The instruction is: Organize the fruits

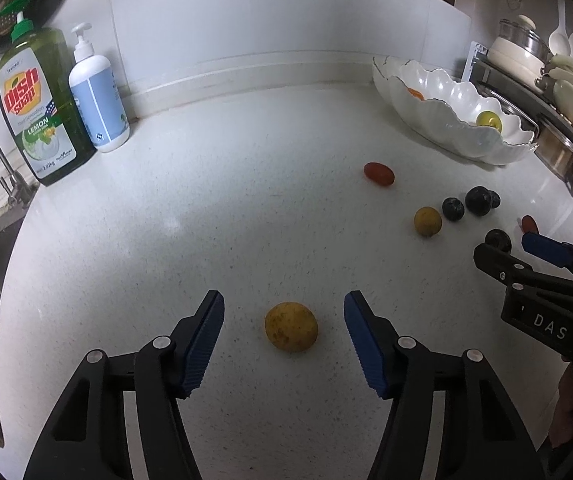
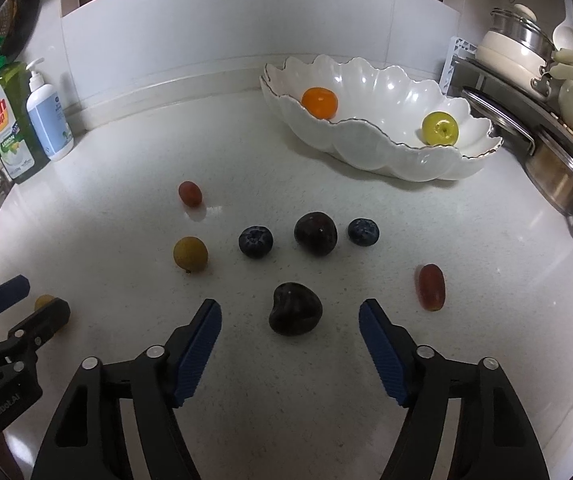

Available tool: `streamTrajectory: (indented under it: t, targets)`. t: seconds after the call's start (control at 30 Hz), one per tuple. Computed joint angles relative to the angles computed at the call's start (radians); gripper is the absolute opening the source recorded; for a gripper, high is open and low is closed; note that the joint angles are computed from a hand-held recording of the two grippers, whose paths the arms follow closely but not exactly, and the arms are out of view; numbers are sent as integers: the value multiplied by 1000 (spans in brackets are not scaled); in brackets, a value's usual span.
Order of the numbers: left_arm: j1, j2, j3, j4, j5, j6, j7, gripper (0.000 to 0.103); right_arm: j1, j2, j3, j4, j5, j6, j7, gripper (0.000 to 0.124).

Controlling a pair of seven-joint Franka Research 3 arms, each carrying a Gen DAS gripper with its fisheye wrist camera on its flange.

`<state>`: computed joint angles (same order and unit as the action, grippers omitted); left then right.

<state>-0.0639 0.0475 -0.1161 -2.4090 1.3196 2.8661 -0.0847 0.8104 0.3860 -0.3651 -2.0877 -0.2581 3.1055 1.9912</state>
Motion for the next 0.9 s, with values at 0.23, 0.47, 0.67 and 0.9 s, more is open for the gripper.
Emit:
streamTrajectory:
  t: [0.23, 0.47, 0.67, 0.9]
  targets:
    - [-1, 11, 2, -1, -6, 3, -11, 49, -33, 10, 37, 11, 25, -7, -26, 65]
    - [-7, 17, 2, -2, -17, 0, -32, 49, -66, 16, 71, 21, 47, -17, -57, 57]
    - [-17, 23, 1, 3, 3, -12, -66, 44, -103, 15, 109, 22, 72, -20, -91, 50]
    - [-24, 23, -1, 4, 19, -25, -96, 42, -141, 12, 149, 16, 113, -12, -140, 41]
